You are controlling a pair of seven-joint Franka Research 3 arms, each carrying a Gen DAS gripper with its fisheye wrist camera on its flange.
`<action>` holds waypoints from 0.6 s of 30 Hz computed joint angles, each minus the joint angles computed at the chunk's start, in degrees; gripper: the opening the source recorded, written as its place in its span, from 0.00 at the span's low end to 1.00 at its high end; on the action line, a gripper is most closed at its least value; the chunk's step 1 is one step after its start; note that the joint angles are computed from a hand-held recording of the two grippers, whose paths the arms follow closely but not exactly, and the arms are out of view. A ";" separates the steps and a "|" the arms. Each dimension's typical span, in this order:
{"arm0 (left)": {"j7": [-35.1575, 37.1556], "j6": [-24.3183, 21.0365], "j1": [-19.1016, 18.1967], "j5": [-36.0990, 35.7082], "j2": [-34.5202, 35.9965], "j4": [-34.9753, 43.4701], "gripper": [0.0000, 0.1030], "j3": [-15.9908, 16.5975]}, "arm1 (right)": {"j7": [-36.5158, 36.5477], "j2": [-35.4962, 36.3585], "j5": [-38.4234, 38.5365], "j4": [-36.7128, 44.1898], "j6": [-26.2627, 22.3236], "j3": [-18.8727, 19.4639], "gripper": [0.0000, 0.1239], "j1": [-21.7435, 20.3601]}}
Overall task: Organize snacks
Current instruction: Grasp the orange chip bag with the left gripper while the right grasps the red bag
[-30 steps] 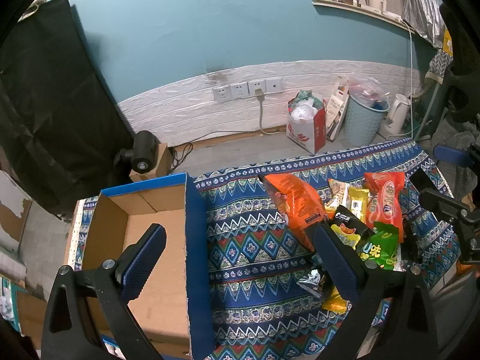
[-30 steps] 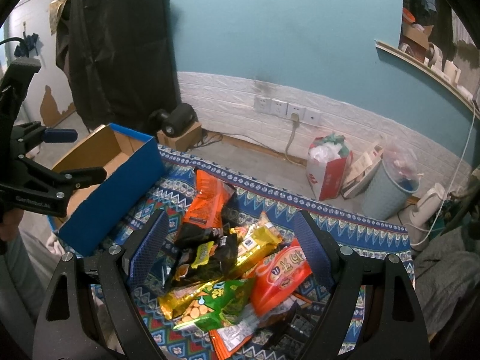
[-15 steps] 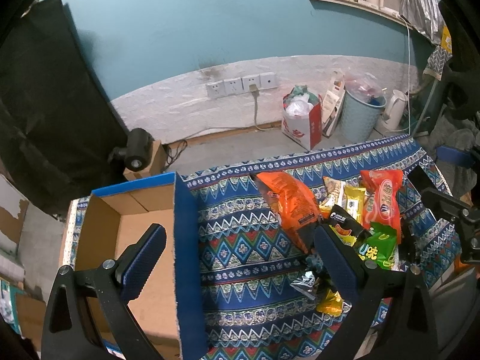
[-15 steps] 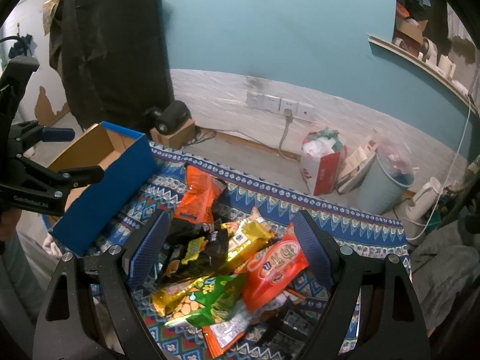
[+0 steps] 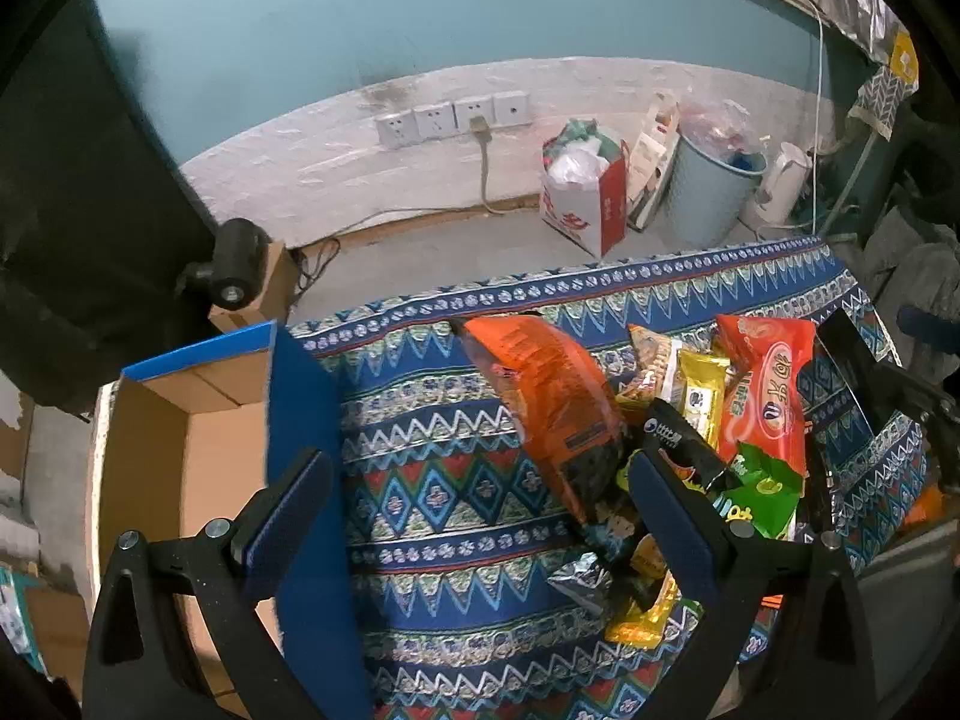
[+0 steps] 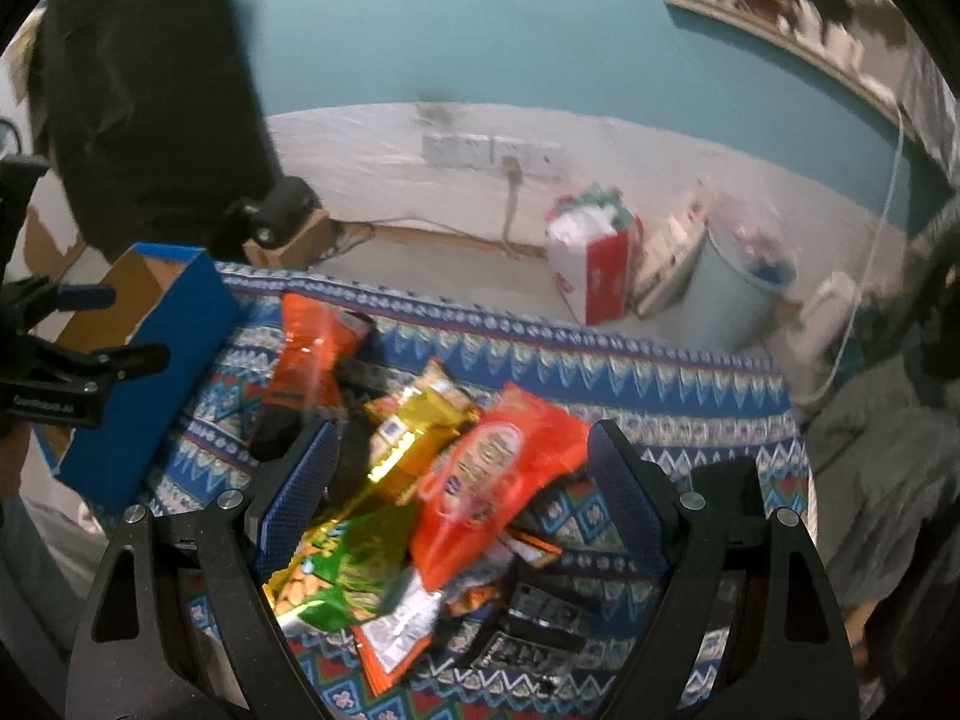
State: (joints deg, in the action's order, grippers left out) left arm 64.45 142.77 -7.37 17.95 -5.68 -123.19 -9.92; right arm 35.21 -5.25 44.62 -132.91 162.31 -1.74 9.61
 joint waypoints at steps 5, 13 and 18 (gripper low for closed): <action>1.18 -1.38 -0.34 -1.49 3.53 2.97 0.98 -0.15 | 8.57 3.44 -5.51 2.48 -2.57 -0.34 0.67 -2.36; 1.36 -3.93 -0.45 -3.80 9.63 8.16 0.98 -0.12 | 15.07 9.94 -9.62 7.11 -5.83 0.46 0.67 -4.59; 0.14 -5.75 -0.23 -5.27 14.96 12.83 0.98 0.04 | 17.50 13.22 -11.62 9.58 -7.81 1.10 0.67 -5.31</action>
